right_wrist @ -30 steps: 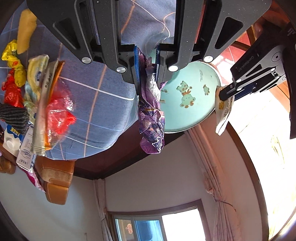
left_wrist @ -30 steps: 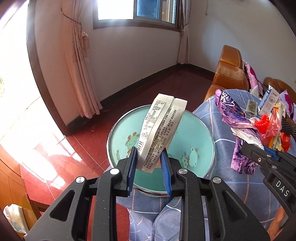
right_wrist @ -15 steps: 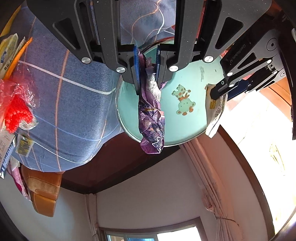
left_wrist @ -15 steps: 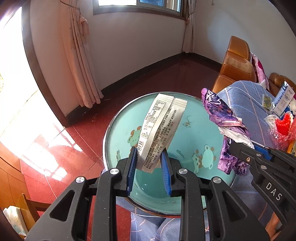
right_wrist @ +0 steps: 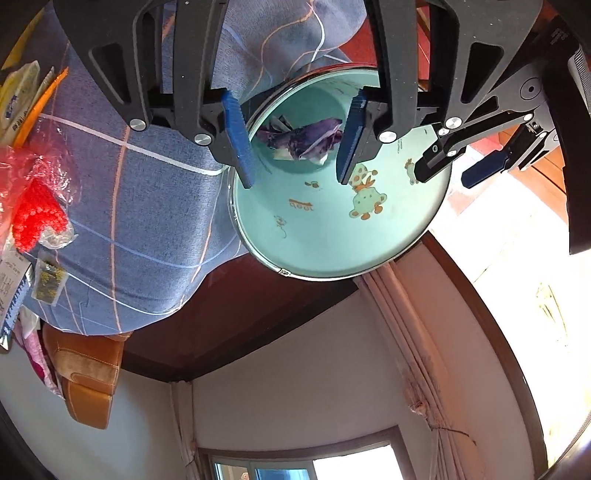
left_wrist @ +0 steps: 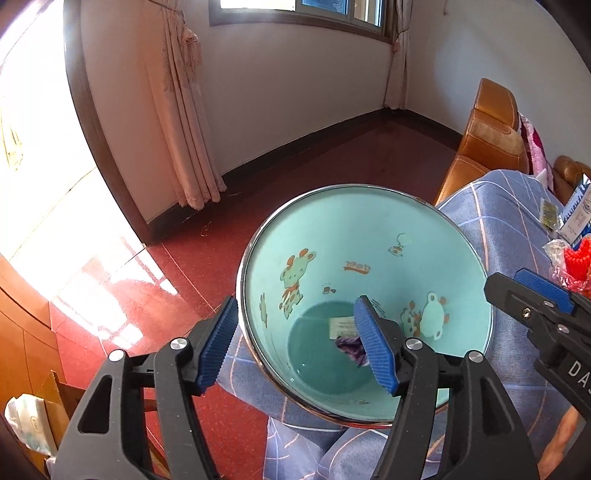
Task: Collect trash
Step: 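Open both tools to drop the wrappers into the bin, then move the left tool to the yellow sponge and grasp it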
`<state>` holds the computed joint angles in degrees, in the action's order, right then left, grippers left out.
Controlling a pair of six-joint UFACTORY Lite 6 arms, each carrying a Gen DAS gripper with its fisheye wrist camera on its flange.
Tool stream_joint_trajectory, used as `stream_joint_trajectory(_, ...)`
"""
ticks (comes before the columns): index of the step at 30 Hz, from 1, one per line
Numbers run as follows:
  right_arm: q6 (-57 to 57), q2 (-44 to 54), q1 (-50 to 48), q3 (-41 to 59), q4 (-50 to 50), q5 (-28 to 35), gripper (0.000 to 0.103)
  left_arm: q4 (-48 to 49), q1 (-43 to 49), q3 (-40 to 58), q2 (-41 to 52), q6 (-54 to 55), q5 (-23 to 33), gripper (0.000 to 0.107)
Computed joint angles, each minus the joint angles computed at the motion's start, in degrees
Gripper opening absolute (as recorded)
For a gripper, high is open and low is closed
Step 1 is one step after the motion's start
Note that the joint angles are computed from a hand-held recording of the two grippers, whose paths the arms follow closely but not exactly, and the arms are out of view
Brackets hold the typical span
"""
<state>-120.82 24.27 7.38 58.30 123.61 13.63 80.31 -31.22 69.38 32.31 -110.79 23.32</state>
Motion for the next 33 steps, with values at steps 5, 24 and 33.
stream_joint_trajectory(5, -3.5, -6.2, -1.5, -5.4, 3.1, 0.6, 0.047, -0.2, -2.4, -3.5, -3.6, -2.0, 3.2, 0.069)
stream_joint_trajectory(24, -9.7, -30.4, -25.0, -29.1, -0.7, 5.7, 0.047, -6.0, -19.5, 1.2, -3.0, 0.9, 5.6, 0.070)
stream_joint_trajectory(33, -3.2, -33.7, -40.7, -32.1, -13.9, 11.1, 0.047, -10.0, -25.1, 7.9, 1.0, 5.3, 6.7, 0.069)
